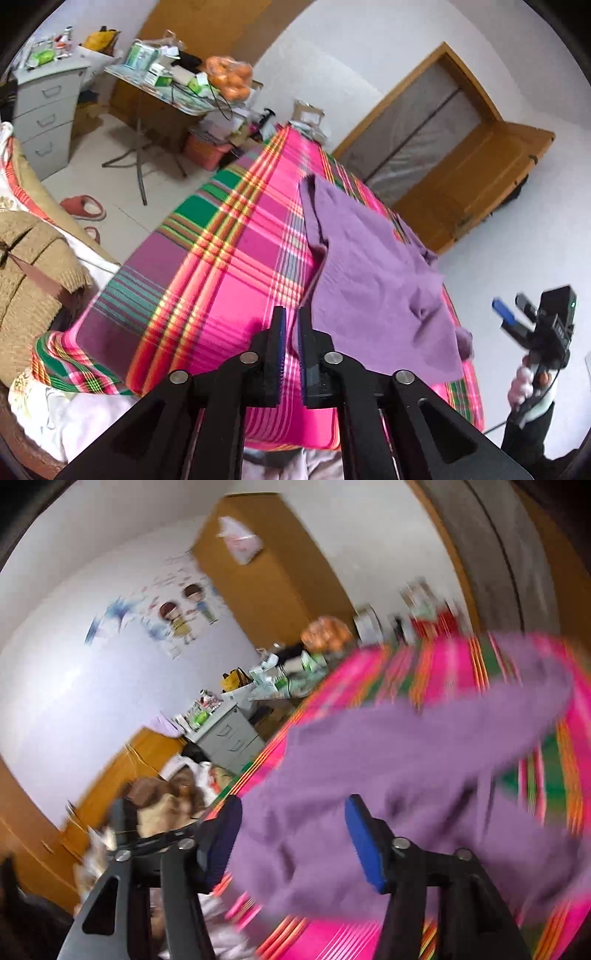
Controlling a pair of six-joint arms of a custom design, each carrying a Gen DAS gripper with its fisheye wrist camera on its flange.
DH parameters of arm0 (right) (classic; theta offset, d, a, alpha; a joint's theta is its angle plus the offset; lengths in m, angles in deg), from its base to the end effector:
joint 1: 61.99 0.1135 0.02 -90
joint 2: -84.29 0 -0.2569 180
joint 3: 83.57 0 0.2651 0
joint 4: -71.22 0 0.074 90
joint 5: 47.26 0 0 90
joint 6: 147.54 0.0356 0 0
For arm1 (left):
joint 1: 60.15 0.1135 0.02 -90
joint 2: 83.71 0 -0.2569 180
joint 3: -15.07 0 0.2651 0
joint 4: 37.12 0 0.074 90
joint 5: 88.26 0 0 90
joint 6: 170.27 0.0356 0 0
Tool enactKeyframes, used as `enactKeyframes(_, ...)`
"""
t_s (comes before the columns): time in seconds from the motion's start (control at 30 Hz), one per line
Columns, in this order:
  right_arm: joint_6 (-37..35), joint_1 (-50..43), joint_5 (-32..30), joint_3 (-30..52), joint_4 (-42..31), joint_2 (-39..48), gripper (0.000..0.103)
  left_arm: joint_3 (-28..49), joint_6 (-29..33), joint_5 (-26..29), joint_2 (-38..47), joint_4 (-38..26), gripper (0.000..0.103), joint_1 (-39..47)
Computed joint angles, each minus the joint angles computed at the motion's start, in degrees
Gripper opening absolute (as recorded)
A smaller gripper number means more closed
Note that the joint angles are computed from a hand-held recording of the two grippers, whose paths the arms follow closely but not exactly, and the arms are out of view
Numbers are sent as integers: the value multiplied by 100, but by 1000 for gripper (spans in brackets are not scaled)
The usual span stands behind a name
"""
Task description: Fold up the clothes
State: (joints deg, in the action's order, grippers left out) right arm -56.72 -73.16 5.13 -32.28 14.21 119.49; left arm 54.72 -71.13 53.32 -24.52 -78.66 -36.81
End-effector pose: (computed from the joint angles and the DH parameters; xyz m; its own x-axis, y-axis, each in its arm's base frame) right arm 0.1435 -0.0062 0.2681 -0.6468 0.1393 -0.7498 -0.2897 0.8646 0.4105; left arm 0.1807 0.0476 0.1613 -0.7773 -0.2279 -0.5864 0.2280 0.7666 -0.6002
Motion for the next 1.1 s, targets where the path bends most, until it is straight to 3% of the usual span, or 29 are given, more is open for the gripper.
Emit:
enactKeyframes(0.13, -318, 1436, 1196, 898, 1052, 1909, 60, -125, -246, -300, -77, 294, 28, -400)
enactKeyframes(0.2, -670, 1938, 1538, 1473, 1395, 2978, 60, -170, -398, -514, -132, 444, 39, -649)
enactKeyframes(0.33, -1716, 2527, 2171, 2832, 1496, 5077, 60, -185, -383, -671, -226, 453, 41, -999)
enactKeyframes(0.47, -2156, 2696, 2487, 3962, 1419, 6655, 60, -254, -444, -945, -300, 589, 51, -1336)
enactKeyframes(0.83, -2711, 2362, 2053, 7011, 130, 9370, 60, -333, -482, -1222, -72, 1082, 49, -1795)
enactKeyframes(0.9, -2911, 2387, 1984, 7488, -309, 9721, 60, -312, -551, -1346, 49, 1222, 33, -1850)
enactKeyframes(0.97, -3073, 2422, 1990, 7729, -576, 9912, 53, -252, -582, -1373, 232, 1302, 21, -1791)
enactKeyframes(1.0, -3121, 2439, 2004, 7761, -644, 9943, 31, -216, -591, -1375, 327, 1330, 14, -1750)
enactKeyframes(1.07, -3037, 2443, 1948, 7869, -760, 9982, 4, -195, -617, -1369, 384, 1379, 13, -1744)
enactKeyframes(1.1, -2974, 2476, 2107, 7773, -624, 9921, 4, -208, -637, -1417, 357, 1406, 12, -1781)
